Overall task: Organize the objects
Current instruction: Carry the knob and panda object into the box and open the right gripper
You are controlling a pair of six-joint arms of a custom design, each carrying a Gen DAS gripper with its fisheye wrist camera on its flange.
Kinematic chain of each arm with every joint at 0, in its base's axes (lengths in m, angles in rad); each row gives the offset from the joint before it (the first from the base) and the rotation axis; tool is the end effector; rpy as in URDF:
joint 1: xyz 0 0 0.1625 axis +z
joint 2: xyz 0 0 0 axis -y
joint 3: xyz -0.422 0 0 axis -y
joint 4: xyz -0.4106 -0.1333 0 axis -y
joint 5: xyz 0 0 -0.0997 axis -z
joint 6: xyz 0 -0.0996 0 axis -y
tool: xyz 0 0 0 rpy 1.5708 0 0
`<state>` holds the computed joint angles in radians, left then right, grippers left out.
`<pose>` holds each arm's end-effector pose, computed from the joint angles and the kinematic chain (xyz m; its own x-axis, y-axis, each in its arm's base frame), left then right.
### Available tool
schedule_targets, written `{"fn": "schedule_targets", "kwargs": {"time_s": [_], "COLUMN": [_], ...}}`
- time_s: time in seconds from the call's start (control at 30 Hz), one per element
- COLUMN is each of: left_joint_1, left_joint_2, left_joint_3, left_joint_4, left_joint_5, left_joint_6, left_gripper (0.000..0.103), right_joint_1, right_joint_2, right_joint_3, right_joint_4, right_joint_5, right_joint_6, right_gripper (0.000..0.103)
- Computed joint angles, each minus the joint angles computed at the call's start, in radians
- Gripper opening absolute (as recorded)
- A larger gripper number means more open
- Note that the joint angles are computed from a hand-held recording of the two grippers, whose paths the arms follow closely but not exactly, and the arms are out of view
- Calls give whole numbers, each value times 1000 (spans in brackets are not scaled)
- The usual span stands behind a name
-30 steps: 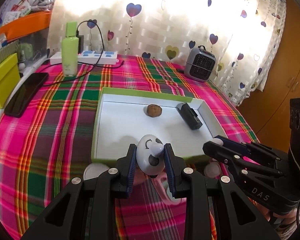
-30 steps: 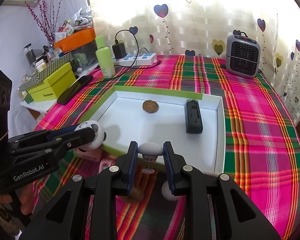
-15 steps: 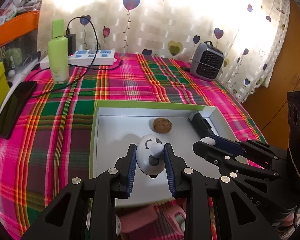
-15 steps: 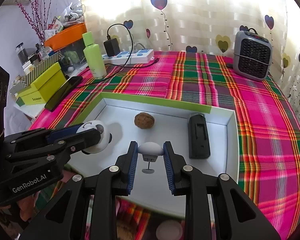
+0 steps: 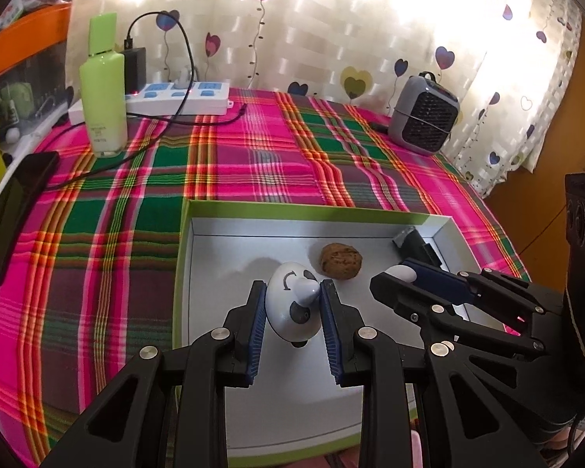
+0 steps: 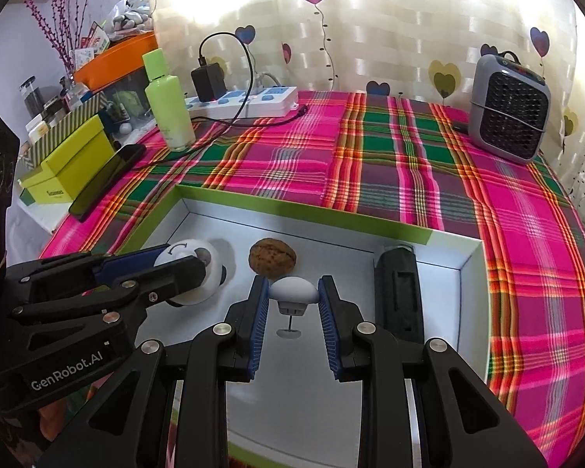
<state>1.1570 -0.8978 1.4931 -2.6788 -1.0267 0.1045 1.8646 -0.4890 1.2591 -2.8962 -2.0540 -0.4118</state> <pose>-0.1250 -0.7443 0.2369 -0.8441 0.1942 -0.4998 0.4408 0.7819 -0.4408 0.3145 -0.7391 0.0525 -0.7432 -0.3457 0.5728 -0.5931 0.7365 -0.3251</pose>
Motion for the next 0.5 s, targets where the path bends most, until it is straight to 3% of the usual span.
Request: {"fn": "schedule_targets", "kwargs": {"time_s": [0.5], "left_joint_1": [7], "left_joint_2": [25], "left_joint_3": [-35], "left_joint_4": [28], "left_joint_5": [19], "left_joint_6": [-6], "left_gripper": [25], "right_joint_1": [-6], "right_joint_2": [22], "right_joint_3": [-30], "right_joint_4": [35], "right_joint_5": [-12], "right_joint_6": [5], "right_gripper": [27]}}
